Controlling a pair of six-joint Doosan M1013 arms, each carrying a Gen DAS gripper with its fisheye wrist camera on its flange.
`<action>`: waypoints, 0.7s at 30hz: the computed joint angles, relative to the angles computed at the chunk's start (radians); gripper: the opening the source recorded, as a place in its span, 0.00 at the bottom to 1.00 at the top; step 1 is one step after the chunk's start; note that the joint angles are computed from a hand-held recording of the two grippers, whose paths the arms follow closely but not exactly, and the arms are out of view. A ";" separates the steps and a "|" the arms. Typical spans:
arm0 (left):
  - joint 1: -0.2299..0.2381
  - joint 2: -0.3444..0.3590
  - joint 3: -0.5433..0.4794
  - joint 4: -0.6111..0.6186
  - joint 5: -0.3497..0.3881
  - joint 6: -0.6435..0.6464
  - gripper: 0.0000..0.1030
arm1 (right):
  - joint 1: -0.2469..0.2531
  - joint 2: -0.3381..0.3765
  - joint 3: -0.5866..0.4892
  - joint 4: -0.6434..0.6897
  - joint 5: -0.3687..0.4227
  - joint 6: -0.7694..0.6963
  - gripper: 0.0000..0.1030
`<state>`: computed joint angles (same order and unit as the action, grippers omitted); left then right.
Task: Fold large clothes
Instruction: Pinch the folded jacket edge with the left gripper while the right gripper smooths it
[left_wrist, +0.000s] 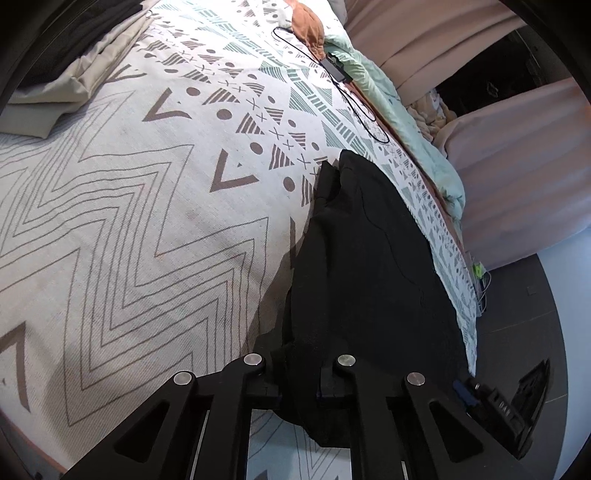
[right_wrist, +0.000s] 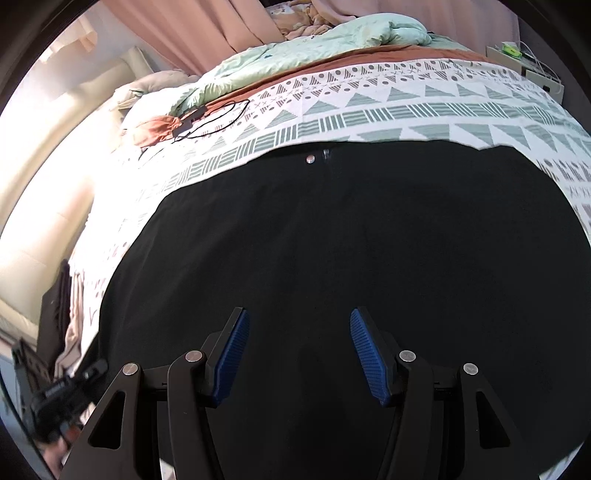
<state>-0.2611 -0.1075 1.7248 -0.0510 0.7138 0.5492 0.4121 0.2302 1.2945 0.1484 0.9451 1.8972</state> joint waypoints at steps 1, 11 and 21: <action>0.000 -0.008 0.005 0.001 -0.006 -0.008 0.09 | 0.002 -0.011 0.016 0.007 -0.004 -0.005 0.56; -0.013 -0.078 0.048 0.049 -0.042 -0.063 0.08 | 0.001 -0.124 0.200 0.149 -0.061 -0.071 0.56; -0.031 -0.087 0.025 0.077 -0.038 -0.073 0.08 | 0.024 -0.193 0.296 0.221 -0.149 -0.146 0.41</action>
<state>-0.2919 -0.1941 1.7503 0.0261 0.6762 0.4763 0.4362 0.0377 1.5902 0.3696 0.7964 1.7510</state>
